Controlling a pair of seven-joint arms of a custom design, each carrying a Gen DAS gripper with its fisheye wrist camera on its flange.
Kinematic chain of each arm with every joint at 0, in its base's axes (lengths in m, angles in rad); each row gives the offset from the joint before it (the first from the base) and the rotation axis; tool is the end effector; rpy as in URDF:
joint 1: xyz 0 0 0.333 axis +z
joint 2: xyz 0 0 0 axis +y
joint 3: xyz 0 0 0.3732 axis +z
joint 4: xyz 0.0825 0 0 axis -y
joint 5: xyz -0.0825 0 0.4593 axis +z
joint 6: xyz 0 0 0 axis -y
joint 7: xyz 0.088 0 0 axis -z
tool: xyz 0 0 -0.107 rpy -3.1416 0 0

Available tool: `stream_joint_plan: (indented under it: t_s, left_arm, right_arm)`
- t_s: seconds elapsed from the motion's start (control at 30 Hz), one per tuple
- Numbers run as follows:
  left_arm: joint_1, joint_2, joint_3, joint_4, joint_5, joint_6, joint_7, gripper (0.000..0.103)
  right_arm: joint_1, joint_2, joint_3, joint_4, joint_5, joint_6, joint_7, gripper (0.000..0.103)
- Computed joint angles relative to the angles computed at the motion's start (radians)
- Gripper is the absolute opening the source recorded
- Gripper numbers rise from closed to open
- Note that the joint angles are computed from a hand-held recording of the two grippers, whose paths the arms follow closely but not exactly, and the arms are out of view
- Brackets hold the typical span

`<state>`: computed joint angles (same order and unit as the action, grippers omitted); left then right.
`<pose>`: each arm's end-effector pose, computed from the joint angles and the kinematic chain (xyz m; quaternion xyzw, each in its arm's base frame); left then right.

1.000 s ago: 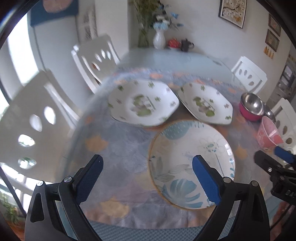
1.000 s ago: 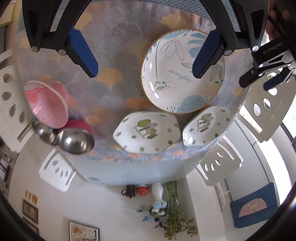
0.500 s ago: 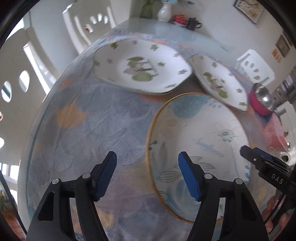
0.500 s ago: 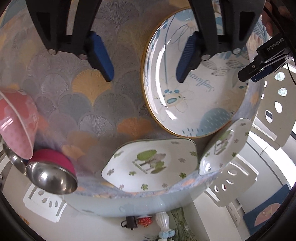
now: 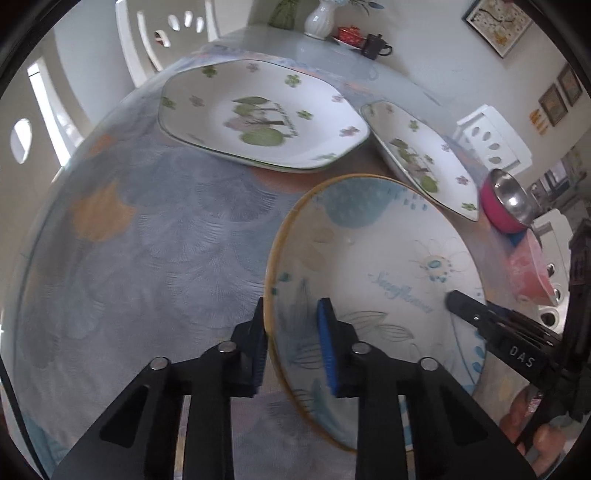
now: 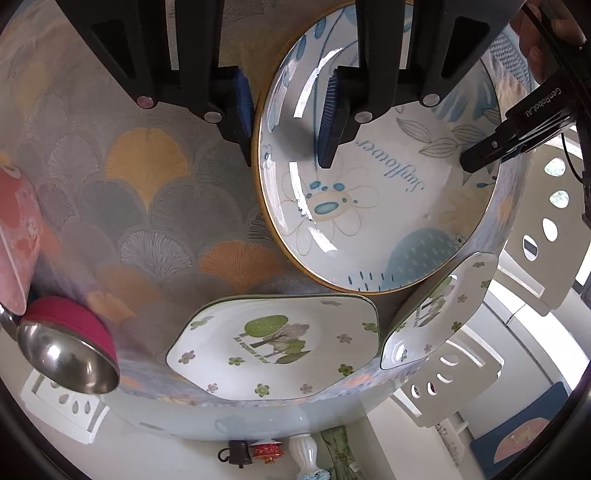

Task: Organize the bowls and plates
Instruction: 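Close both grippers on the Sunflower plate's rim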

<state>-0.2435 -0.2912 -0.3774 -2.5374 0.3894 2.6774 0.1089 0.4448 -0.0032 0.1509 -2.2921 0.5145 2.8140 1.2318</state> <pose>0.4047 -0.3060 0.4176 -0.8357 0.4853 -0.2284 0.1183 0.5160 0.3207 0.4131 -0.8211 0.4928 -0.0414 0.2851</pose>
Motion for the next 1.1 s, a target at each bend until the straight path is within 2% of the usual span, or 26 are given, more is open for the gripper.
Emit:
stream_joint_plan:
  t_s: [0.23,0.37,0.47,0.8,1.0,1.1]
  left_arm:
    - [0.012,-0.034,-0.024,-0.021,0.037,-0.006,-0.059,0.021]
    - [0.003,-0.088,-0.029,-0.054,0.028,-0.012,-0.076,0.021]
    - [-0.007,-0.141,-0.041,-0.071,0.021,-0.056,-0.067,0.021]
    - [-0.044,-0.331,-0.063,-0.163,-0.047,-0.174,-0.070,0.021]
    - [-0.069,-0.367,-0.044,-0.220,-0.102,-0.184,-0.051,0.021]
    - [-0.073,-0.362,-0.054,-0.236,-0.121,-0.172,-0.062,0.022]
  right_arm:
    - [-0.009,-0.012,-0.009,0.013,0.196,-0.086,-0.188,0.030]
    - [0.002,-0.050,-0.010,-0.018,0.255,-0.106,-0.243,0.030]
    - [0.020,-0.083,-0.014,-0.046,0.285,-0.118,-0.262,0.030]
    - [0.104,-0.159,-0.010,-0.126,0.297,-0.128,-0.242,0.030]
    - [0.139,-0.166,-0.002,-0.147,0.274,-0.122,-0.210,0.030]
    - [0.146,-0.162,-0.005,-0.151,0.268,-0.123,-0.177,0.030]
